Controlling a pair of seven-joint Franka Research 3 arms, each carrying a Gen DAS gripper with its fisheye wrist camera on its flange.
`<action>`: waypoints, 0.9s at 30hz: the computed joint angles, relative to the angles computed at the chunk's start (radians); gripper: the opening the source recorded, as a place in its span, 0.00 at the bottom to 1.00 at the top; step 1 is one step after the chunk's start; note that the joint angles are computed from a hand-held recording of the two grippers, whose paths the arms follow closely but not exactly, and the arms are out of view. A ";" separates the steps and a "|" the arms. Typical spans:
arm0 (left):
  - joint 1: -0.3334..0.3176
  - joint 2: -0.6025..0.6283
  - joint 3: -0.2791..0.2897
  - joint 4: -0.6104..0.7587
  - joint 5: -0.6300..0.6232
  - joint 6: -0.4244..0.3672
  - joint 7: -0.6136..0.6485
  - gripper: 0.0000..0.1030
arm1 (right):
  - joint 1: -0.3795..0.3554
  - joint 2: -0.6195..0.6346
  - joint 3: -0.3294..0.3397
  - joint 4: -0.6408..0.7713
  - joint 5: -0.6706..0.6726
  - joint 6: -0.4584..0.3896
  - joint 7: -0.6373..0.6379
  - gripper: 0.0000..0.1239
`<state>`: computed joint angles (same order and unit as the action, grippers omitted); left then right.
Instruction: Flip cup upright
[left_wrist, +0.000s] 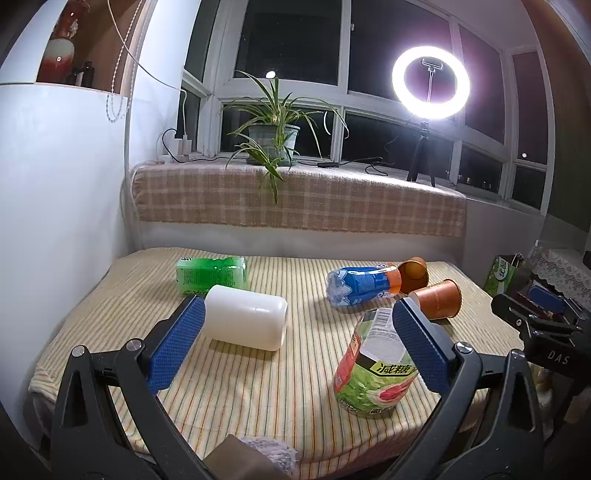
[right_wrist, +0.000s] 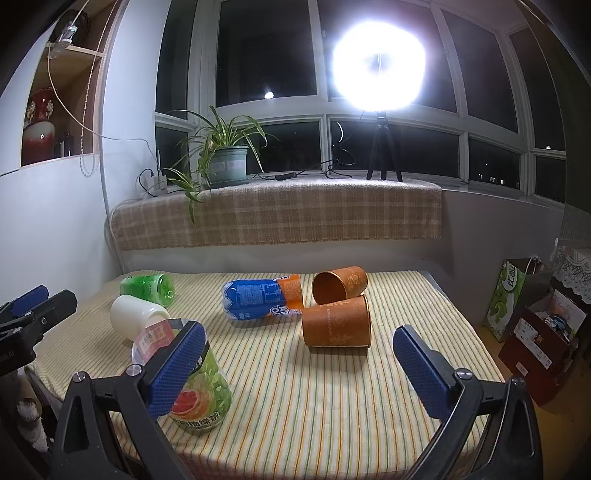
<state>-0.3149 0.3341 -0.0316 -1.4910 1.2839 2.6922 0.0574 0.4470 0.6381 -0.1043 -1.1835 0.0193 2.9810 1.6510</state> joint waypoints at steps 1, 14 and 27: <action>-0.001 0.000 0.001 0.000 0.003 -0.002 -0.001 1.00 | -0.003 0.003 0.005 0.005 0.003 -0.004 -0.003 0.83; 0.001 0.003 0.001 0.002 -0.006 -0.007 0.017 1.00 | -0.019 0.018 0.032 0.035 0.019 -0.043 -0.025 0.83; -0.001 0.007 0.004 0.007 -0.005 -0.014 0.021 1.00 | -0.031 0.023 0.051 0.045 0.036 -0.073 -0.035 0.83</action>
